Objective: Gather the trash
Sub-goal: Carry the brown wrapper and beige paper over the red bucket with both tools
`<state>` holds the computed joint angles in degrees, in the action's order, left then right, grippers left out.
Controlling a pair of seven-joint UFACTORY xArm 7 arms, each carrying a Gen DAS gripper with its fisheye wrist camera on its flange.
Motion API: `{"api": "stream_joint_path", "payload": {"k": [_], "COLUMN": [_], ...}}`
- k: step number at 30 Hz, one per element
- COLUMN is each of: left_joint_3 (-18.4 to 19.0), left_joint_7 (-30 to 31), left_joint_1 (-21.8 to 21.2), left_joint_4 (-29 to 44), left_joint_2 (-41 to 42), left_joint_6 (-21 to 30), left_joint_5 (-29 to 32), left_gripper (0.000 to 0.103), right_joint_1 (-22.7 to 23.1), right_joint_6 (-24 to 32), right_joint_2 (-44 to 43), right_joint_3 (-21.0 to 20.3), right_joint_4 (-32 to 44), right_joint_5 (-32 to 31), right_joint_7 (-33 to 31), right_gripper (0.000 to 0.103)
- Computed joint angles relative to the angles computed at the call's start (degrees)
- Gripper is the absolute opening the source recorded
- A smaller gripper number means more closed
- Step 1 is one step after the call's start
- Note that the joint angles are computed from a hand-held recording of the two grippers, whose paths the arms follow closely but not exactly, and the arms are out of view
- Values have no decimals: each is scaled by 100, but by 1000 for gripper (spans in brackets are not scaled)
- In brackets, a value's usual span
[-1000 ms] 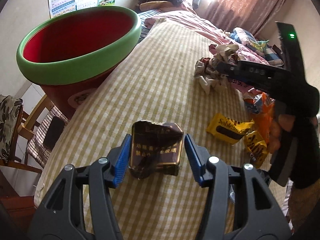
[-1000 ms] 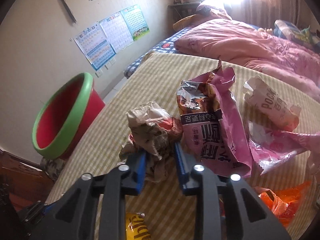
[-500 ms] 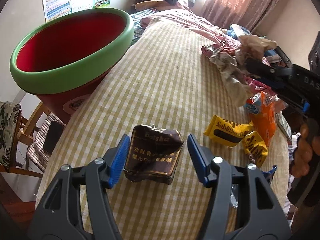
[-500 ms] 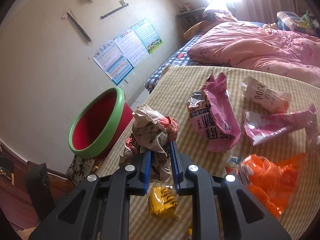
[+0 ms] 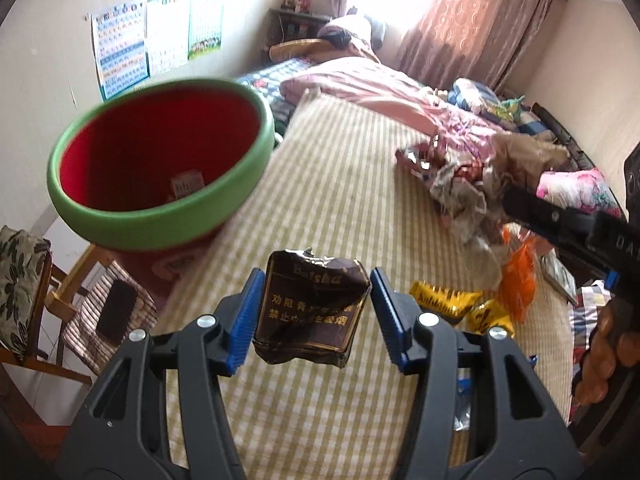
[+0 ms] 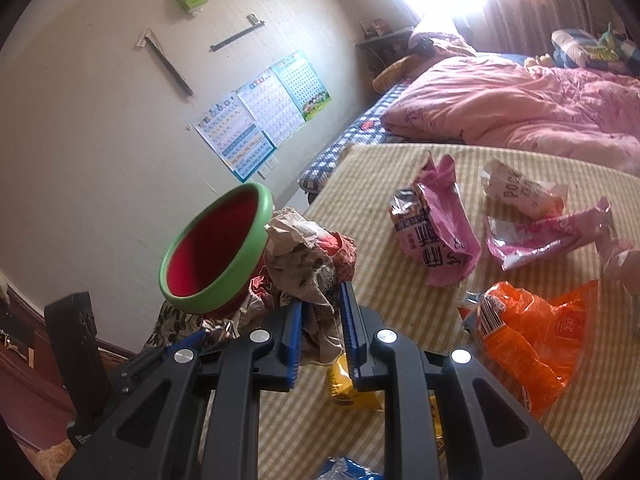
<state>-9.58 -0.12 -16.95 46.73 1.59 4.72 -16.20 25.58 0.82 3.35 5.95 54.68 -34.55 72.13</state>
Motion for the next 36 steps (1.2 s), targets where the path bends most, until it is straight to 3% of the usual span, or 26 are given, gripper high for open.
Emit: {"api": "stream_joint_path", "payload": {"k": [5, 10, 22, 28, 36], "left_joint_3": [67, 143, 12, 1, -67], "left_joint_7": [43, 646, 3245, 3872, 4299], "left_joint_1": [44, 95, 534, 739, 1085], "left_joint_4": [-11, 56, 696, 1015, 1525], "left_joint_2": [-116, -144, 111, 285, 680], "left_joint_6": [-144, -254, -55, 225, 498], "left_joint_5": [-27, -575, -2992, -3422, -3536], "left_gripper": [52, 52, 52, 52, 52], "right_joint_1": [77, 235, 603, 853, 1141], "right_joint_6": [82, 196, 767, 1022, 1337], "right_joint_2": [52, 177, 668, 1023, 1482], "right_joint_3": [-12, -113, -248, -367, -579], "right_joint_4": [173, 368, 1210, 1723, 2384], "right_joint_5": [-240, -504, -958, -884, -813], "right_joint_7": [208, 509, 1089, 1138, 1234], "right_gripper": [18, 18, 18, 18, 18]}}
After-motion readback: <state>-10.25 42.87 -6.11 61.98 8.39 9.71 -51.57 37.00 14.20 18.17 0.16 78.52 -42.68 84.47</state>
